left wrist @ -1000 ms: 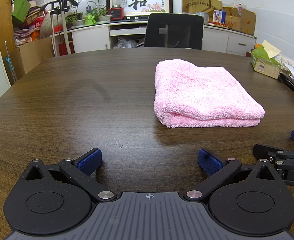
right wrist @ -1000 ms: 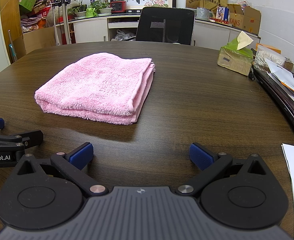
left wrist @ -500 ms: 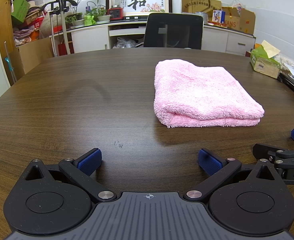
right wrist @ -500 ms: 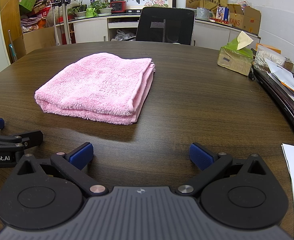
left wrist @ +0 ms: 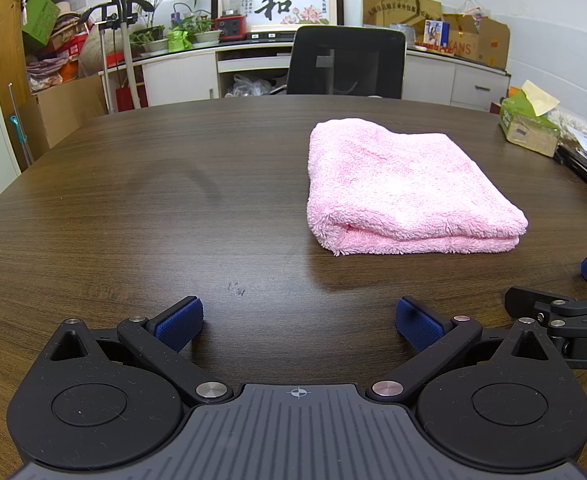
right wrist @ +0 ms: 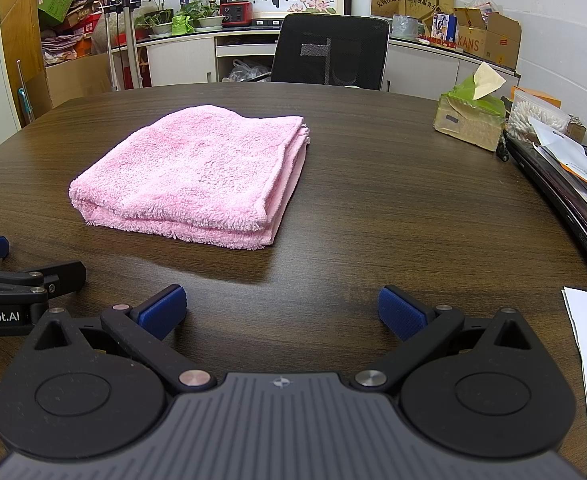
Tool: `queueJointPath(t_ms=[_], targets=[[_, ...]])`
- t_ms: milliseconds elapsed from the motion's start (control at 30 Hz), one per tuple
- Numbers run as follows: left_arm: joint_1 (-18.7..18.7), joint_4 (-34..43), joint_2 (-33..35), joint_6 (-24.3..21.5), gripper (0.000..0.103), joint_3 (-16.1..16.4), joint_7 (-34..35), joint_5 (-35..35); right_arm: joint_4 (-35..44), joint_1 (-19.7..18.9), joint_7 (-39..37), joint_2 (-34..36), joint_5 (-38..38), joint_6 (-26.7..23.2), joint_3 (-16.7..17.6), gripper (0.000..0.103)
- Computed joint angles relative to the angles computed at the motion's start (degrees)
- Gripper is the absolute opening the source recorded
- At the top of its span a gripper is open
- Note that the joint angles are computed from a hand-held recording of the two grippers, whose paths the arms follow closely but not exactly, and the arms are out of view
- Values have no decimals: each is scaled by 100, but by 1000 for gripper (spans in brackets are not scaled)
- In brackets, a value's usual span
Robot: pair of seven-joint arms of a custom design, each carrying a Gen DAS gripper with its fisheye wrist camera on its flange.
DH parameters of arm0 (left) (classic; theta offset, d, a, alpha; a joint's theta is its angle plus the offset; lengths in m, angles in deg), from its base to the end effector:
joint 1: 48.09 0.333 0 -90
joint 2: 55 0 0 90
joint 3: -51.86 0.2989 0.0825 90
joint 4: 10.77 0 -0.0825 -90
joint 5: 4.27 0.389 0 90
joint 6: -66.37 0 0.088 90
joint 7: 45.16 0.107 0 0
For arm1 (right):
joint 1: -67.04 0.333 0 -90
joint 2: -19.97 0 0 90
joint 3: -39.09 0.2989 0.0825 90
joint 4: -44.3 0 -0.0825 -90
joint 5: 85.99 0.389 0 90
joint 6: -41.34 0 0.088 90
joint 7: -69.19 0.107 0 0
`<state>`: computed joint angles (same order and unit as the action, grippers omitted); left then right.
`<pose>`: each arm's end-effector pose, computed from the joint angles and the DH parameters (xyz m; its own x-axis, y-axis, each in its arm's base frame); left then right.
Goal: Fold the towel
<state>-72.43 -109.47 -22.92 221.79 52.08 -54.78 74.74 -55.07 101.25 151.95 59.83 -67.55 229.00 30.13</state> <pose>0.6089 -0.3111 0.2684 0.1359 -0.9906 -0.0159 -0.6488 -0.0768 -0.7570 0.6454 0.2896 0.2681 0.3124 -0.9498 -0.0173 -0.6273 -0.1926 -0.7546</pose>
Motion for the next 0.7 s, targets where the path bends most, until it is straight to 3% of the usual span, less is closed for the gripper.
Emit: queueJointPath(t_ms=[467, 700], targets=[[0, -1, 1, 13, 103, 3, -1, 7, 0, 71, 28, 11, 39, 0, -62, 103], [35, -51, -31, 80, 103, 15, -27, 75, -45, -73, -55, -32, -8, 28, 91, 103]])
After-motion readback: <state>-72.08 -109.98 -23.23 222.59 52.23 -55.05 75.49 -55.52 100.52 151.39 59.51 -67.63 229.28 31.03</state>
